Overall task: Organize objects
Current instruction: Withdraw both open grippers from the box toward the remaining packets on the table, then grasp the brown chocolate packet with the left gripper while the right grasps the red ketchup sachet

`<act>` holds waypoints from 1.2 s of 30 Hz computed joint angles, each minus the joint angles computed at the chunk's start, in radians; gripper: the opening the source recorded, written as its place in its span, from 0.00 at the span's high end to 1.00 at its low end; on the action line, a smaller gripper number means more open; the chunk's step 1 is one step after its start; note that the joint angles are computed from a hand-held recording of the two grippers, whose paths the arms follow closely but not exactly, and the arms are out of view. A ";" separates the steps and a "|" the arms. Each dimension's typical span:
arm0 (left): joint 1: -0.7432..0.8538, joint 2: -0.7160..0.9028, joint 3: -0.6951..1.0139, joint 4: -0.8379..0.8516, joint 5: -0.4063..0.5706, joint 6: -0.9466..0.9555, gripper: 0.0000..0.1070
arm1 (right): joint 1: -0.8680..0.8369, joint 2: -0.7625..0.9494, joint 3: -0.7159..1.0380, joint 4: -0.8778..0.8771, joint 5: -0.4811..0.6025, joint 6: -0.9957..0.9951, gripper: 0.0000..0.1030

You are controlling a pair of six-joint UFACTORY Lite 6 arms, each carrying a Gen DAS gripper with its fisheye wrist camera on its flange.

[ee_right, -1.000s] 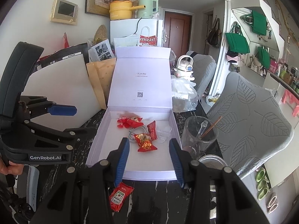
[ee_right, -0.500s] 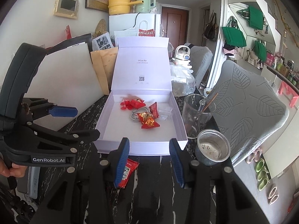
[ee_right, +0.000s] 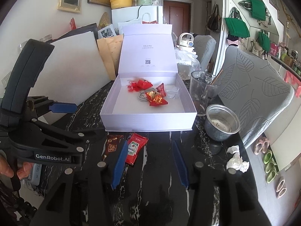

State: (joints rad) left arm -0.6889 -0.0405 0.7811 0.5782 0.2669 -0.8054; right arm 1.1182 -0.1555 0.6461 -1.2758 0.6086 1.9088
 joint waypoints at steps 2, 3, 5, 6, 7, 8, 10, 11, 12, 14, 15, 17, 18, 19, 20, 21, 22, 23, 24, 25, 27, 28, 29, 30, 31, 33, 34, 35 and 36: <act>0.009 0.017 -0.015 -0.017 -0.025 0.001 0.19 | -0.005 0.011 -0.014 -0.021 -0.023 0.037 0.51; 0.014 0.026 -0.021 -0.020 -0.036 -0.001 0.19 | -0.009 0.015 -0.025 -0.040 -0.038 0.061 0.50; 0.015 0.040 -0.037 0.039 -0.051 -0.079 0.19 | -0.011 0.026 -0.038 -0.073 -0.056 0.103 0.48; 0.015 0.046 -0.046 0.089 -0.056 -0.138 0.19 | -0.012 0.035 -0.044 -0.094 -0.065 0.127 0.45; 0.015 0.049 -0.054 0.139 -0.060 -0.197 0.19 | -0.013 0.044 -0.048 -0.116 -0.072 0.152 0.44; 0.015 0.051 -0.066 0.192 -0.066 -0.259 0.19 | -0.015 0.056 -0.051 -0.142 -0.080 0.181 0.43; 0.018 0.056 -0.082 0.245 -0.078 -0.320 0.19 | -0.023 0.082 -0.055 -0.193 -0.103 0.241 0.42; 0.019 0.060 -0.091 0.280 -0.082 -0.358 0.19 | -0.027 0.094 -0.059 -0.223 -0.114 0.279 0.42; 0.017 0.064 -0.099 0.323 -0.081 -0.406 0.19 | -0.034 0.112 -0.059 -0.255 -0.127 0.315 0.42; 0.019 0.076 -0.111 0.389 -0.081 -0.477 0.19 | -0.048 0.151 -0.051 -0.311 -0.152 0.376 0.42; 0.021 0.082 -0.118 0.419 -0.080 -0.508 0.19 | -0.059 0.177 -0.042 -0.338 -0.166 0.403 0.42; 0.031 0.092 -0.129 0.461 -0.083 -0.549 0.19 | -0.076 0.217 -0.027 -0.396 -0.186 0.456 0.42; 0.037 0.094 -0.133 0.473 -0.084 -0.560 0.19 | -0.084 0.238 -0.017 -0.428 -0.193 0.486 0.42; 0.043 0.095 -0.139 0.490 -0.086 -0.575 0.19 | -0.092 0.257 -0.007 -0.456 -0.198 0.511 0.42; 0.046 0.092 -0.144 0.506 -0.086 -0.589 0.19 | -0.099 0.277 0.005 -0.480 -0.202 0.532 0.42; 0.051 0.091 -0.148 0.521 -0.086 -0.602 0.19 | -0.111 0.299 0.019 -0.512 -0.212 0.557 0.42; 0.054 0.089 -0.151 0.536 -0.085 -0.615 0.19 | -0.125 0.321 0.034 -0.557 -0.226 0.591 0.42; 0.057 0.088 -0.153 0.547 -0.085 -0.623 0.19 | -0.135 0.338 0.047 -0.590 -0.238 0.616 0.42; 0.061 0.092 -0.152 0.549 -0.084 -0.620 0.19 | -0.147 0.361 0.067 -0.616 -0.250 0.633 0.42; 0.063 0.097 -0.149 0.546 -0.081 -0.612 0.19 | -0.157 0.386 0.090 -0.624 -0.258 0.632 0.42; 0.067 0.111 -0.140 0.553 -0.070 -0.611 0.19 | -0.170 0.432 0.138 -0.600 -0.265 0.591 0.42; 0.068 0.122 -0.132 0.572 -0.053 -0.630 0.19 | -0.173 0.451 0.162 -0.569 -0.265 0.551 0.42; 0.073 0.131 -0.124 0.586 -0.047 -0.638 0.19 | -0.177 0.469 0.180 -0.551 -0.265 0.524 0.42; 0.084 0.139 -0.119 0.590 -0.052 -0.635 0.19 | -0.185 0.485 0.196 -0.557 -0.273 0.517 0.42; 0.096 0.144 -0.116 0.586 -0.060 -0.625 0.19 | -0.194 0.498 0.210 -0.569 -0.286 0.519 0.42; 0.123 0.158 -0.105 0.544 -0.080 -0.568 0.19 | -0.212 0.523 0.234 -0.604 -0.314 0.536 0.42; 0.134 0.167 -0.099 0.525 -0.086 -0.543 0.19 | -0.218 0.536 0.246 -0.613 -0.325 0.535 0.42; 0.141 0.173 -0.094 0.512 -0.088 -0.527 0.19 | -0.219 0.550 0.259 -0.604 -0.328 0.519 0.42; 0.148 0.180 -0.090 0.503 -0.092 -0.514 0.19 | -0.219 0.567 0.276 -0.577 -0.328 0.485 0.42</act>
